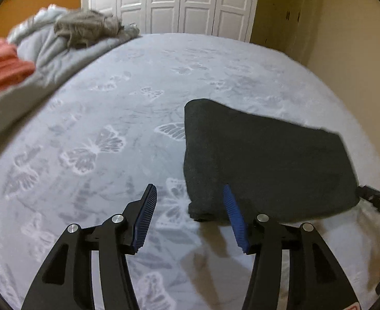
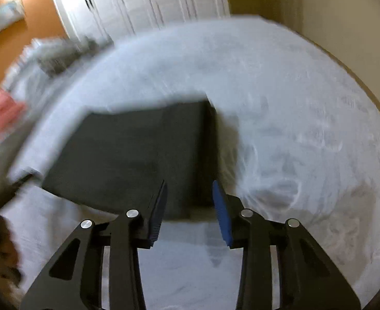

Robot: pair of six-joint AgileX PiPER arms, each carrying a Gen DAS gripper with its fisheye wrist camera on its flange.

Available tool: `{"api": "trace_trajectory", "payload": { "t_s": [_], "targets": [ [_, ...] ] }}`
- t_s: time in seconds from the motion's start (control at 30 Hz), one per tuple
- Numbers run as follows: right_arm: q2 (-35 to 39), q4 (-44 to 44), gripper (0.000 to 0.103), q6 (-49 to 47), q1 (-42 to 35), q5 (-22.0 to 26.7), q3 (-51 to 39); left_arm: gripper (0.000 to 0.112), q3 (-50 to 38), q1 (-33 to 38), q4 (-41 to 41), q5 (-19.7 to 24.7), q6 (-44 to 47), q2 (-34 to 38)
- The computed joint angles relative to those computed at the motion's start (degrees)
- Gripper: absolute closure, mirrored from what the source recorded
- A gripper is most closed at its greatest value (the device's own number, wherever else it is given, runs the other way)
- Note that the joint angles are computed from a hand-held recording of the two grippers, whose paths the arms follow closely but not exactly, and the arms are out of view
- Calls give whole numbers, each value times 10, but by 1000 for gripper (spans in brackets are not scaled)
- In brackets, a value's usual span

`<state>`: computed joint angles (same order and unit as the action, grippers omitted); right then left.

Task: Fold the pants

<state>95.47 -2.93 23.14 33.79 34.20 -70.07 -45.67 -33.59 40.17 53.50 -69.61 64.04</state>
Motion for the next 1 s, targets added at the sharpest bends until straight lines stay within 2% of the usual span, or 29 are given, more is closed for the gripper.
{"api": "trace_trajectory", "payload": {
  "t_s": [0.07,0.1,0.2,0.3,0.37,0.43,0.5,0.57,0.6,0.63,0.67,0.77,0.8,0.87,0.9,0.93,1.0],
  "targets": [
    [-16,6,68,6,-2,-16,18,60,3,-27,29,33,-26,14],
    [-21,8,68,-2,0,0,7,56,5,-32,35,40,-22,16],
    [-73,-6,63,7,2,-9,28,36,20,-43,60,68,-16,7],
    [-80,19,63,-24,-8,4,33,35,45,-8,28,38,28,-12],
    [-69,31,63,-33,-16,8,31,37,56,-23,44,40,27,1],
    [-50,49,63,-44,-21,4,20,52,60,-38,73,46,14,18],
    [-43,54,63,-48,-20,-4,19,58,53,-10,81,35,16,39],
    [-37,46,62,-44,-17,-5,18,57,54,62,42,-13,41,39],
    [-33,41,59,-39,-17,-3,17,62,52,88,19,-22,54,44],
    [-35,40,59,-34,-19,-4,20,69,51,95,19,-8,45,51],
    [-40,51,59,-38,-22,-6,23,69,56,87,41,19,18,46],
    [-48,74,59,-70,-10,-15,22,66,58,94,29,21,37,4],
    [-40,61,59,-66,-2,-15,17,66,53,84,37,35,29,-2],
    [-6,-1,58,-35,12,12,-2,66,44,56,48,61,16,-8],
    [5,-5,50,-18,7,8,4,66,39,32,51,77,7,-10],
    [-4,15,48,-9,-2,-4,17,66,37,9,51,93,-2,-17],
    [-24,6,48,20,-1,22,13,65,30,-56,52,132,-23,-32]
  ]
}}
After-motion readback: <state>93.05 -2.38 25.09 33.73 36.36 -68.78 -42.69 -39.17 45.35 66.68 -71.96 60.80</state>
